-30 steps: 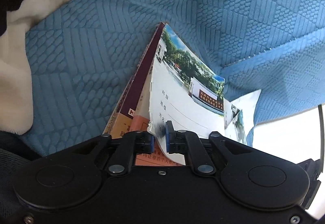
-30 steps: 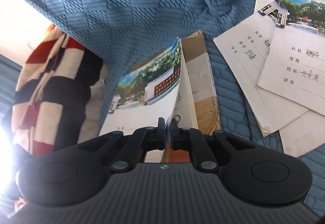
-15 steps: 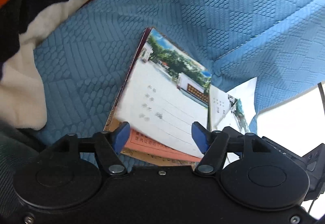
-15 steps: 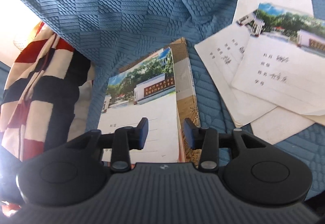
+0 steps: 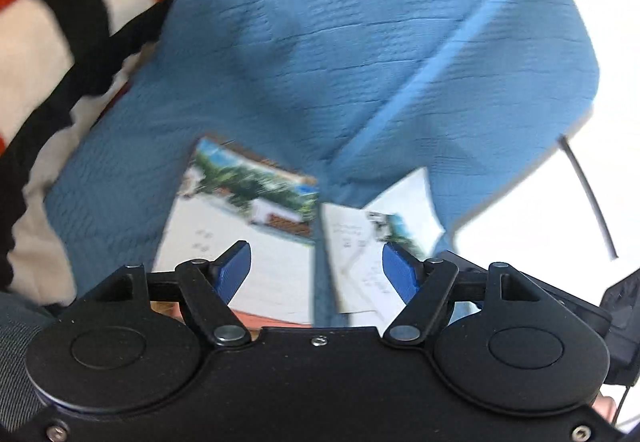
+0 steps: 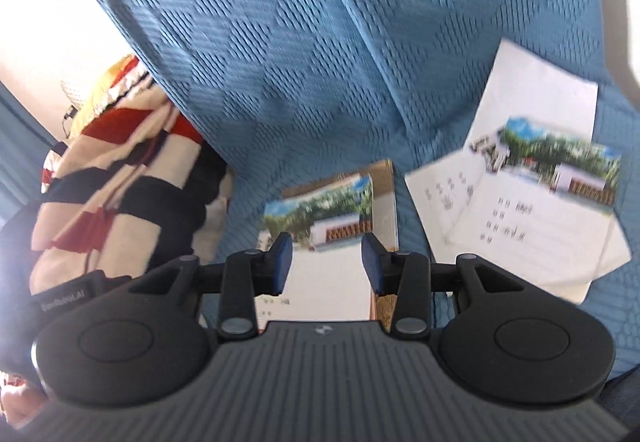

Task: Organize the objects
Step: 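Raise both grippers away from the book stack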

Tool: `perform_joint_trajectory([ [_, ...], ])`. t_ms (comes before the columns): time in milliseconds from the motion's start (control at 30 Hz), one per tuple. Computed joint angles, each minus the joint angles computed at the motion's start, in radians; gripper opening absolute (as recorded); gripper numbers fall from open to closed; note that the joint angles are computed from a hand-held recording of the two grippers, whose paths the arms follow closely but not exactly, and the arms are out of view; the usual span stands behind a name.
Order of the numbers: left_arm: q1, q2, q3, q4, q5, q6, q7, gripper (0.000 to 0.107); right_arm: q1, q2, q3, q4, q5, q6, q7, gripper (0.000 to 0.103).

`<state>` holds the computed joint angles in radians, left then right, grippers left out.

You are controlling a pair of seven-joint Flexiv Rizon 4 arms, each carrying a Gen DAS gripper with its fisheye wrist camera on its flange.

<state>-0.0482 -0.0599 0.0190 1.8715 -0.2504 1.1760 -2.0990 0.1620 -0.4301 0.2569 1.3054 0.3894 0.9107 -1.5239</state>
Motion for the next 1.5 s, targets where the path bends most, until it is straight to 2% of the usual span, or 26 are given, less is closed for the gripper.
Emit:
perform_joint_trajectory([
  [200, -0.022, 0.018, -0.020, -0.037, 0.006, 0.021, 0.037, 0.081, -0.022, 0.062, 0.001, 0.025, 0.028, 0.017, -0.029, 0.042],
  [400, -0.043, 0.019, -0.027, -0.131, 0.161, -0.051, -0.042, 0.093, -0.026, 0.144, -0.019, 0.104, 0.025, 0.084, -0.040, 0.042],
  [500, -0.057, 0.019, -0.035, -0.152, 0.186, -0.060, -0.048, 0.097, -0.034, 0.185, -0.025, 0.146, 0.036, 0.102, -0.057, 0.042],
  [667, -0.081, 0.017, -0.045, -0.187, 0.242, -0.080, -0.075, 0.098, -0.041, 0.251, -0.044, 0.218, 0.055, 0.129, -0.077, 0.042],
  [900, -0.111, 0.003, -0.059, -0.185, 0.212, -0.053, -0.056, 0.098, -0.031, 0.323, -0.077, 0.326, 0.032, 0.173, -0.068, 0.043],
  [1200, -0.146, -0.024, -0.066, -0.183, 0.220, -0.059, -0.081, 0.098, -0.017, 0.374, -0.108, 0.448, -0.064, 0.217, 0.001, 0.045],
  [1500, -0.162, -0.035, -0.066, -0.185, 0.215, -0.089, -0.085, 0.099, -0.012, 0.399, -0.118, 0.516, -0.096, 0.241, 0.011, 0.045],
])
